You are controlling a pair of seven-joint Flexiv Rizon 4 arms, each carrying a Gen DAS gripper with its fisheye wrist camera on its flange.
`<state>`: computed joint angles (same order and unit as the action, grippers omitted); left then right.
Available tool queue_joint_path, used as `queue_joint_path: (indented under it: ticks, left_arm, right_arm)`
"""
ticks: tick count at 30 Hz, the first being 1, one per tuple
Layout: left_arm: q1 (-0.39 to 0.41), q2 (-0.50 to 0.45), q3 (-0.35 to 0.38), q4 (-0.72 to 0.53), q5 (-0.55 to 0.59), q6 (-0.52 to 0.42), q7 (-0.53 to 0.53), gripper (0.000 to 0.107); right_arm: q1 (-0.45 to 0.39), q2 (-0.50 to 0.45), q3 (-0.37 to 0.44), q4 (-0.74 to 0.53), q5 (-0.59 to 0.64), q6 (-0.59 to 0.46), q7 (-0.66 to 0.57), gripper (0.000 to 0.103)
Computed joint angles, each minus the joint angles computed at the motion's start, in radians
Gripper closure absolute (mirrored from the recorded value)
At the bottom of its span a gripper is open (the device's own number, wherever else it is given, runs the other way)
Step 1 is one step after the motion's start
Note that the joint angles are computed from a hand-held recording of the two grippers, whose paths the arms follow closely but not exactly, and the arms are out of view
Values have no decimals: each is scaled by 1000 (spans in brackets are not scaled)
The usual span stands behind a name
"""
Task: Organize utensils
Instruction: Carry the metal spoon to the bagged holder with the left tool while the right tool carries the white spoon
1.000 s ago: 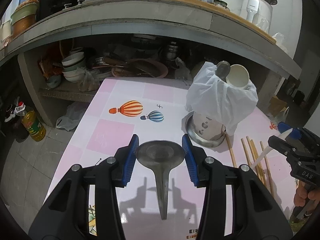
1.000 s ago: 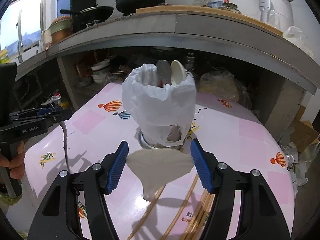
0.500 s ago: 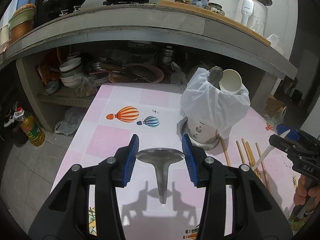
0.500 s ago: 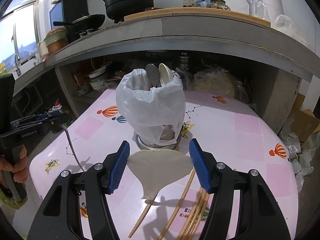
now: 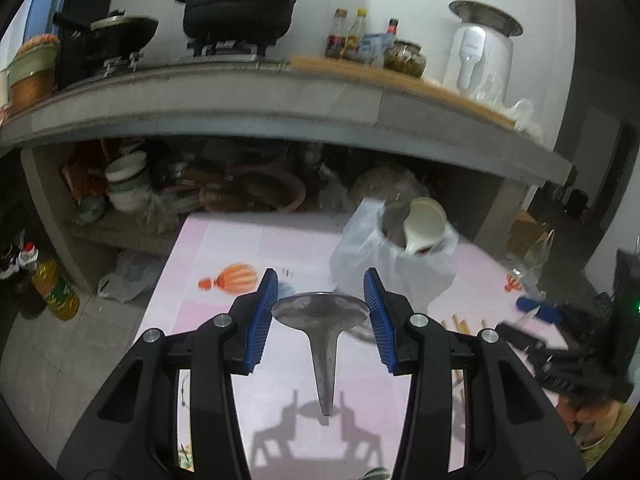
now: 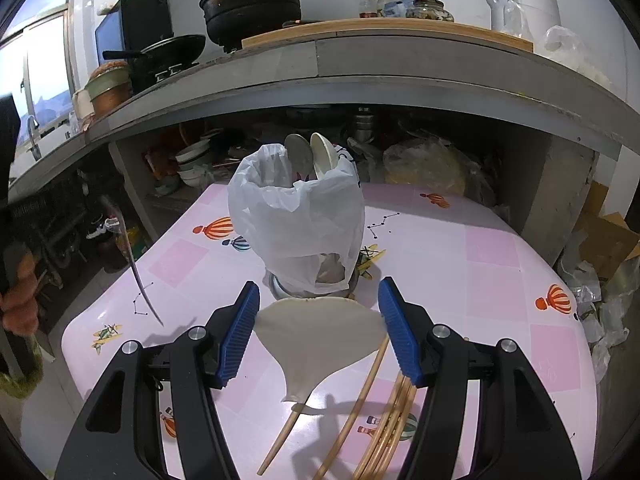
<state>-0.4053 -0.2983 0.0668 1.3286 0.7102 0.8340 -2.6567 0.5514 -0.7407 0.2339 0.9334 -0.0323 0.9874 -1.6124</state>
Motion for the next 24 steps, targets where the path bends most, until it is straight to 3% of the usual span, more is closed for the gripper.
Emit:
queue_joint_path:
  ticks: [12, 24]
  left_arm:
    - [5, -94, 19, -257, -20, 37, 127, 64]
    - [47, -359, 42, -623, -253, 79, 344, 64]
  right_arm:
    - [-6, -14, 5, -25, 20, -22, -3, 43]
    - [-2, -37, -1, -58, 28, -51, 2, 43]
